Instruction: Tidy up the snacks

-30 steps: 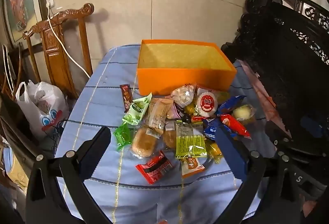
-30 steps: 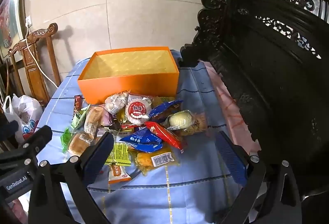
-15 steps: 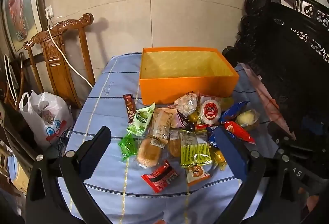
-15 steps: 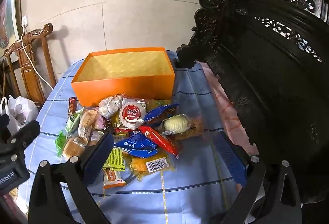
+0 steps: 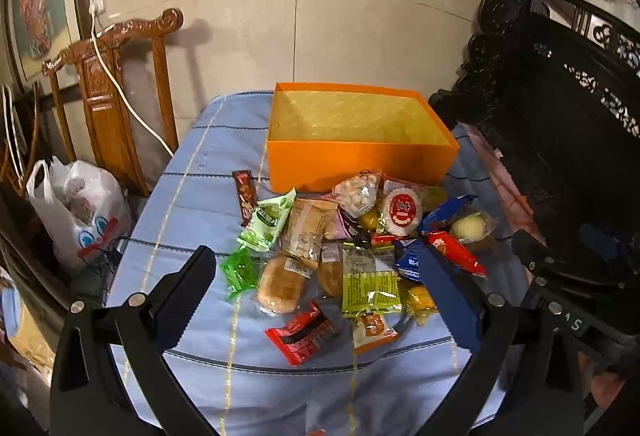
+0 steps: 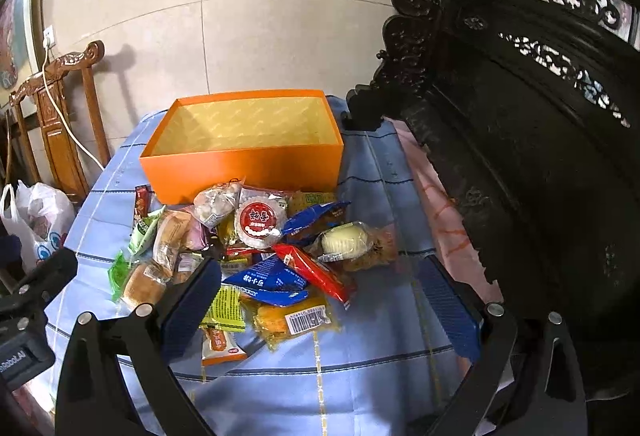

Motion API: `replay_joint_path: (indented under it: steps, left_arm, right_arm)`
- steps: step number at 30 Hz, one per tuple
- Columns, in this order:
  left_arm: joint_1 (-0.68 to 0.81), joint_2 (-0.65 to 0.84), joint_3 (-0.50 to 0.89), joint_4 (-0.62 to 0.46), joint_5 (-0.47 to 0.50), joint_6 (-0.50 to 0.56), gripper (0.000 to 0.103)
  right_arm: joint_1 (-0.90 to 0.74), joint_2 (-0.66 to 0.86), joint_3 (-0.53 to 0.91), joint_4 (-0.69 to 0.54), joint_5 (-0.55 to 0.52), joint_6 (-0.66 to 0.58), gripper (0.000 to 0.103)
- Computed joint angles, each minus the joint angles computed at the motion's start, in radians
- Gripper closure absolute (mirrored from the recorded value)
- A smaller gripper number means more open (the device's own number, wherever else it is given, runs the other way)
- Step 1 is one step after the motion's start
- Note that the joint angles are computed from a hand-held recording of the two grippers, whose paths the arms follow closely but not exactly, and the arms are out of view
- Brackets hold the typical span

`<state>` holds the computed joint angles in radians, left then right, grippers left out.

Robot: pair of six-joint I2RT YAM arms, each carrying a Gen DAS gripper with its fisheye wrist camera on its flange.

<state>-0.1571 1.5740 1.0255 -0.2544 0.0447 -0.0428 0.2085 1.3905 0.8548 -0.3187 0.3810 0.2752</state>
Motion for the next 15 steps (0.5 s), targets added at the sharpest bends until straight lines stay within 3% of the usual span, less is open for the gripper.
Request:
replay_joint_path:
  steps: [11,15]
  left_arm:
    - [0.017,-0.038,-0.058,0.038,-0.007,0.023,0.004]
    - [0.024,-0.039,-0.057,0.025,-0.018,0.018,0.004]
  right_arm:
    - [0.044,-0.047,-0.041,0.0,0.061,0.008,0.003]
    - [0.031,-0.057,-0.048,-0.005,-0.004,0.012,0.003]
